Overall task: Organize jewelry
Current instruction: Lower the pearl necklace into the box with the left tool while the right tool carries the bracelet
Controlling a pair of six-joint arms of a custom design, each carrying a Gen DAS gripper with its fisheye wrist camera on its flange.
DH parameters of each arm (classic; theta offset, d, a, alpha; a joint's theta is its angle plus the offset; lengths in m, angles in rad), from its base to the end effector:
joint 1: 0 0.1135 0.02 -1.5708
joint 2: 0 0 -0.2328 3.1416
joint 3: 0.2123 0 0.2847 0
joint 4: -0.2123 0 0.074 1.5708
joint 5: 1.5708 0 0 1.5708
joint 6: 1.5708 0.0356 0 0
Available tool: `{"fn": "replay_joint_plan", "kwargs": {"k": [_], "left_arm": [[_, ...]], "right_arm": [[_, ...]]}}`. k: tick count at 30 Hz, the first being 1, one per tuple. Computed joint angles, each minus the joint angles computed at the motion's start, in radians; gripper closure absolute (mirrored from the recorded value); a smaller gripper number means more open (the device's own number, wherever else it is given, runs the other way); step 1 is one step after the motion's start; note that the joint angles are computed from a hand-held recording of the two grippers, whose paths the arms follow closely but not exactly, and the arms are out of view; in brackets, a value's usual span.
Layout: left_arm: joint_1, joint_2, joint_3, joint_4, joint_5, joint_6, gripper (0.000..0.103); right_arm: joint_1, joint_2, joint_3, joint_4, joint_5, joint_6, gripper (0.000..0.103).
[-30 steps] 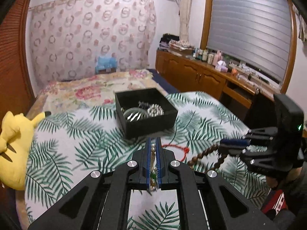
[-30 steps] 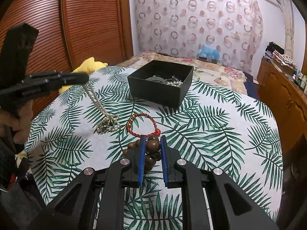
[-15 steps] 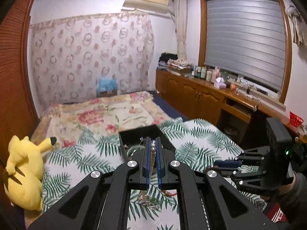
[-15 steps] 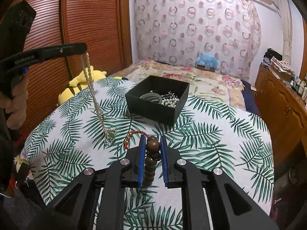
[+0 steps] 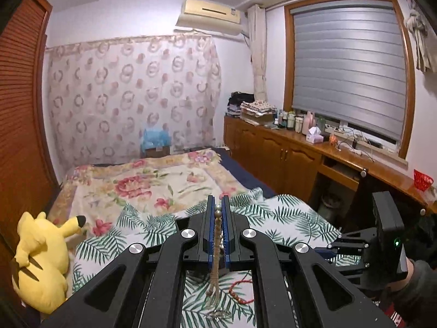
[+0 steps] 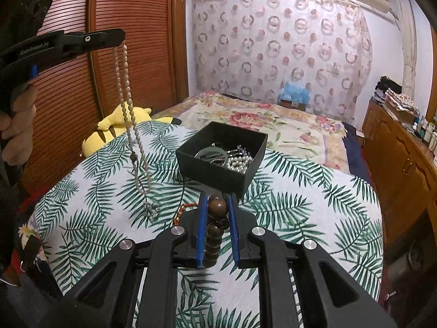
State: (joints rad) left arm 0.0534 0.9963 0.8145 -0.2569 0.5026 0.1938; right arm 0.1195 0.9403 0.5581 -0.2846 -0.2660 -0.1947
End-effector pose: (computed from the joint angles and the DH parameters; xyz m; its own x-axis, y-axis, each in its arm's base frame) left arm 0.2738 -0.0025 0.2729 -0.3414 0.1508 -0.9278 0.4631 0.8859 -0.0264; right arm 0.2456 0.0389 0.1864 -0.5405 -0.2529 -0.8024 -0.4329 0.9014 0.0075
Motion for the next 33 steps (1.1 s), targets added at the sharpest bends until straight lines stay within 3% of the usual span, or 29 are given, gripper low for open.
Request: {"fn": "replay_joint_plan", "kwargs": {"k": [10, 25, 33], "left_arm": [[-0.018, 0.068, 0.083, 0.008, -0.013, -0.009, 0.099], [-0.066, 0.390, 0.353, 0.033, -0.055, -0.028, 0.099], [-0.069, 0.531, 0.385, 0.067, -0.077, -0.025, 0.099]], "right_arm": [[-0.018, 0.098, 0.108, 0.007, -0.025, -0.004, 0.086], [-0.048, 0.352, 0.380, 0.028, -0.076, -0.022, 0.086], [-0.040, 0.484, 0.499, 0.061, -0.088, -0.031, 0.086]]}}
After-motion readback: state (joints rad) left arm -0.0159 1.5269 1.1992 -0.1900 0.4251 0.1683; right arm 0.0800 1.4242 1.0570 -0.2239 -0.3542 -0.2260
